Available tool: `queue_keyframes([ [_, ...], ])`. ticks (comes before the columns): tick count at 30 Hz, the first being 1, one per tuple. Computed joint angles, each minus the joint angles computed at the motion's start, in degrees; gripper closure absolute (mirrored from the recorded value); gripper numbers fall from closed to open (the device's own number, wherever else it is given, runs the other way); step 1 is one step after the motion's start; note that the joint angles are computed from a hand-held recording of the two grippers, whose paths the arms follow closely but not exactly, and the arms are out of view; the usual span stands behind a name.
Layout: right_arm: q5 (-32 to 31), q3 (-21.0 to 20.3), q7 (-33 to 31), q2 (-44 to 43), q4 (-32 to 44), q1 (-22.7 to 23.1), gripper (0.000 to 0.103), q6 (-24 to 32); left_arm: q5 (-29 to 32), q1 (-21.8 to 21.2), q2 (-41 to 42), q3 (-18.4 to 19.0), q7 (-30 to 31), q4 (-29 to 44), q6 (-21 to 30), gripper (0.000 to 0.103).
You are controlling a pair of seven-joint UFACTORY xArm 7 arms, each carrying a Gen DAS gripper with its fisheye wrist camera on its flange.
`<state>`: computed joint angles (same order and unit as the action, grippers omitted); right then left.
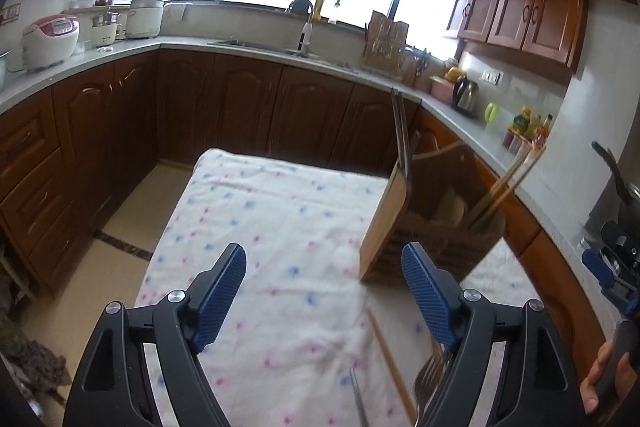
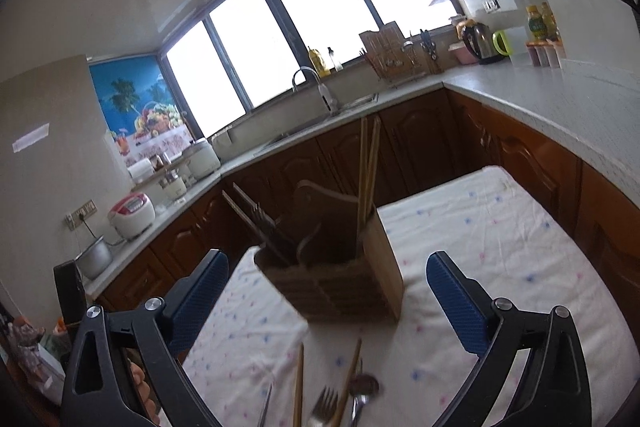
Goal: Organize utensils
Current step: 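Move both open tools back over the remaining utensils on the cloth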
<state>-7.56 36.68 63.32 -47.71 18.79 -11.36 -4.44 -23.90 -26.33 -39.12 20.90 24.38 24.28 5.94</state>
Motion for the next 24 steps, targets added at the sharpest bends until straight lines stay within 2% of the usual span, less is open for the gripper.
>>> queue_keyframes([
  [4,0.55,-0.56,2.07,-2.79,-1.97,3.61,0.002,3.44,1.48,5.11,-4.60,-3.16,-1.54,-1.80,5.77,0.023],
  [11,-0.83,-0.89,6.74,-6.51,-4.54,8.49,0.002,7.91,3.18,10.96,-9.24,-6.96,-2.94,-3.57,13.28,0.023],
  [18,-3.62,-0.66,9.47,-6.75,-4.61,10.20,0.003,10.89,3.92,13.06,-9.48,-8.33,-2.99,-3.80,16.10,0.023],
  [24,-5.42,-1.48,10.40,-5.55,-4.42,10.83,0.003,11.22,4.02,13.54,-6.91,-8.82,-2.75,-2.56,18.21,0.024],
])
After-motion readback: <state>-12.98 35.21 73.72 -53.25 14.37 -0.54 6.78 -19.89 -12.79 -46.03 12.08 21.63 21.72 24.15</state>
